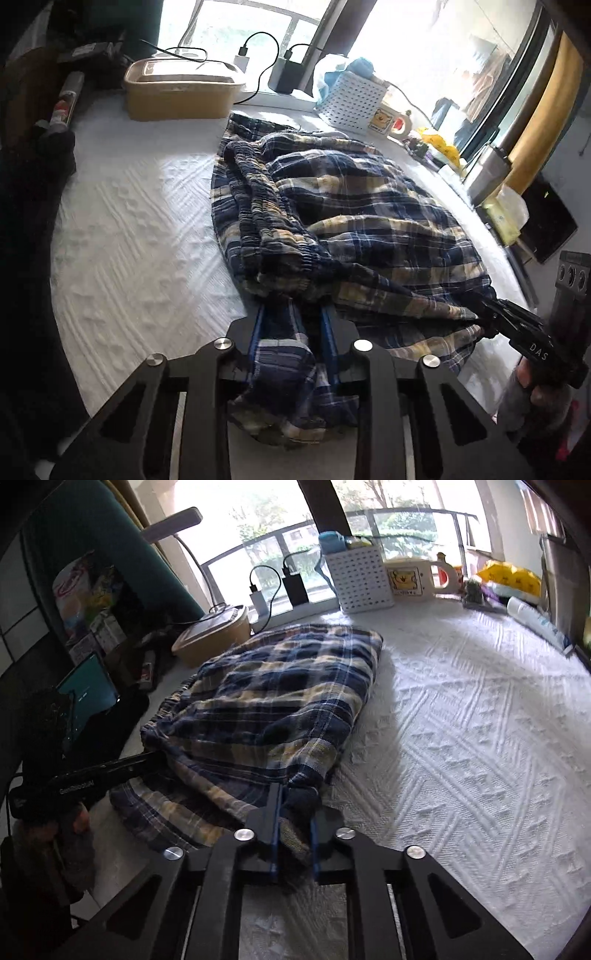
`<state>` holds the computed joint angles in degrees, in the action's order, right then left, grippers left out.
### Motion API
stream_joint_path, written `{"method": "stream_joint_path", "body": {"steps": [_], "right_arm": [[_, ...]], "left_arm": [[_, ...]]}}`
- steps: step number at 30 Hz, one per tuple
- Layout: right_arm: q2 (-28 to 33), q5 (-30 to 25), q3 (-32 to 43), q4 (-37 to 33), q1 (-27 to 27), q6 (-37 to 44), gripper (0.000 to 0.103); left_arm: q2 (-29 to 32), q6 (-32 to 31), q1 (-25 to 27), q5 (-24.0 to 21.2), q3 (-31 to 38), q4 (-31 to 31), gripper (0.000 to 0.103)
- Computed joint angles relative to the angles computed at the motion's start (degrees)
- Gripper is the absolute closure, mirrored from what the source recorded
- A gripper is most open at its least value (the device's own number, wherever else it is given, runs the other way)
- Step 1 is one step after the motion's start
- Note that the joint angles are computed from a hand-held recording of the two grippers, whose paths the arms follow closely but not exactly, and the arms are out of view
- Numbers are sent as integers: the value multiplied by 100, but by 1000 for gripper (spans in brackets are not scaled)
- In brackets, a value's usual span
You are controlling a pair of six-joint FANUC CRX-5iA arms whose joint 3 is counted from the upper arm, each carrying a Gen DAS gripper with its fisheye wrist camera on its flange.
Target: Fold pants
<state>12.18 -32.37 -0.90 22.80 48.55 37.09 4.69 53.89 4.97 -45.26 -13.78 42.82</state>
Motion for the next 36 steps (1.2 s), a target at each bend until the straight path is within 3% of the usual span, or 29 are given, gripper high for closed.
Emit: {"method": "stream_joint_path", "body": {"steps": [7, 12, 14, 15, 18, 20, 21, 22, 24, 28, 36], "right_arm": [[-554, -580, -369, 243, 131, 271, 93], [-1111, -956, -901, 325, 239, 201, 93], [-1272, -1002, -1096, 300, 255, 118, 93], [-1324, -970, -1150, 176, 235, 181, 93], [-1356, -862, -1194, -135, 156, 279, 91], [-1352, -821, -1200, -140, 112, 204, 81], [-1371, -765, -1246, -17, 95, 82, 68], [-1416, -654, -1312, 89, 67, -43, 42], [-1541, -353, -1470, 247, 2, -266, 16], [-1495, -125, -1455, 381, -183, -371, 16], [-995, 142, -842, -840, -635, 492, 17]], "left_arm": [[-479, -171, -154, -362, -371, 128, 86], [-771, 246, -303, -624, -523, -449, 85], [-788, 277, -250, -701, -610, -402, 82], [-824, 191, -216, -685, -673, -309, 76], [-923, 177, -174, -514, -729, -264, 30], [-947, 183, -154, -407, -730, -207, 29], [-954, 204, -138, -386, -720, -218, 29], [-944, 235, -129, -338, -695, -206, 29], [-827, 340, -149, -243, -581, -252, 29], [-454, 319, -246, -247, -408, 28, 28], [-125, 262, -491, -17, -120, -53, 25]]}}
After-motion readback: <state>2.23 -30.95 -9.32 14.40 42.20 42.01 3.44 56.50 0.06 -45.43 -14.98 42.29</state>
